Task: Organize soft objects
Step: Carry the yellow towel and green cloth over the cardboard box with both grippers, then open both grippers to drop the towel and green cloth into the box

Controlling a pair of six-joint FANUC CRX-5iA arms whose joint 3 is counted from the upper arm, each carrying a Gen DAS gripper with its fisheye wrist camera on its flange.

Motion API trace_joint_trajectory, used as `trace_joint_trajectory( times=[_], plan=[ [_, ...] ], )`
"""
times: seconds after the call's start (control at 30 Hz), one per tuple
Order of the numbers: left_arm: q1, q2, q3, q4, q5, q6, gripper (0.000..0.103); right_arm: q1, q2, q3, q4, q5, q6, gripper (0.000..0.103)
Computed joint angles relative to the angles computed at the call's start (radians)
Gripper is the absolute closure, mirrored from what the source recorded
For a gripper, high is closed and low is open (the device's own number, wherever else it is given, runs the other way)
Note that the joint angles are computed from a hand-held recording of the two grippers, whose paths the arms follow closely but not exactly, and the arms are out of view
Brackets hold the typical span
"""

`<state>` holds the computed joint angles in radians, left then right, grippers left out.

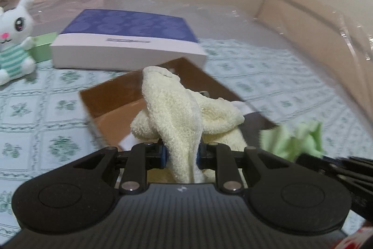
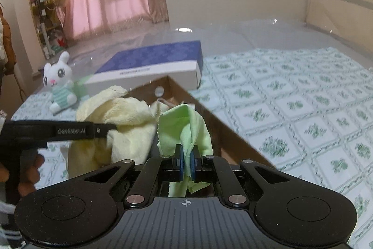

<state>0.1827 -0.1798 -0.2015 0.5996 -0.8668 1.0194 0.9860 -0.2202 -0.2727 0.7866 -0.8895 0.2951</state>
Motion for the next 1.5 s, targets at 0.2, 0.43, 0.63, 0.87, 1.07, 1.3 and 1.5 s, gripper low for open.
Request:
trace_joint_trajectory(
  times=[0.2,0.43,0.63,0.87,1.07,1.3,1.5],
  plan=[
    [-0.03,0.032,0.066,-0.179,0.066,0.108,0.084,-0.009,0.015,0.012,-0.04,-0.008,0.034,0.097],
    [-0.053,0.092,0.165,-0.321,0.005,0.229,0.084,-0.034,0.058,0.051,-0.075,-0.047,0.084,0.097],
    [-0.04,0.102,0.163,-0.245,-0.086,0.133,0.078,-0.045,0.101,0.09,-0.131,-0.087,0.169,0.091],
    [0.016,0.068,0.149,-0.153,-0.161,0.057,0.064,-0.015,0.051,0.026,-0.064,-0.045,0.115,0.041],
    [0.071,-0.008,0.096,-0.051,-0.177,-0.073,0.063,0.017,0.01,0.0,0.001,-0.025,0.038,0.041],
    [0.156,-0.103,0.021,0.013,-0.208,-0.157,0.066,0.059,-0.014,-0.018,0.025,0.014,-0.017,0.042],
    [0.179,-0.127,-0.028,-0.026,-0.254,-0.129,0.078,0.078,-0.006,-0.015,-0.008,-0.005,-0.038,0.042]
  ],
)
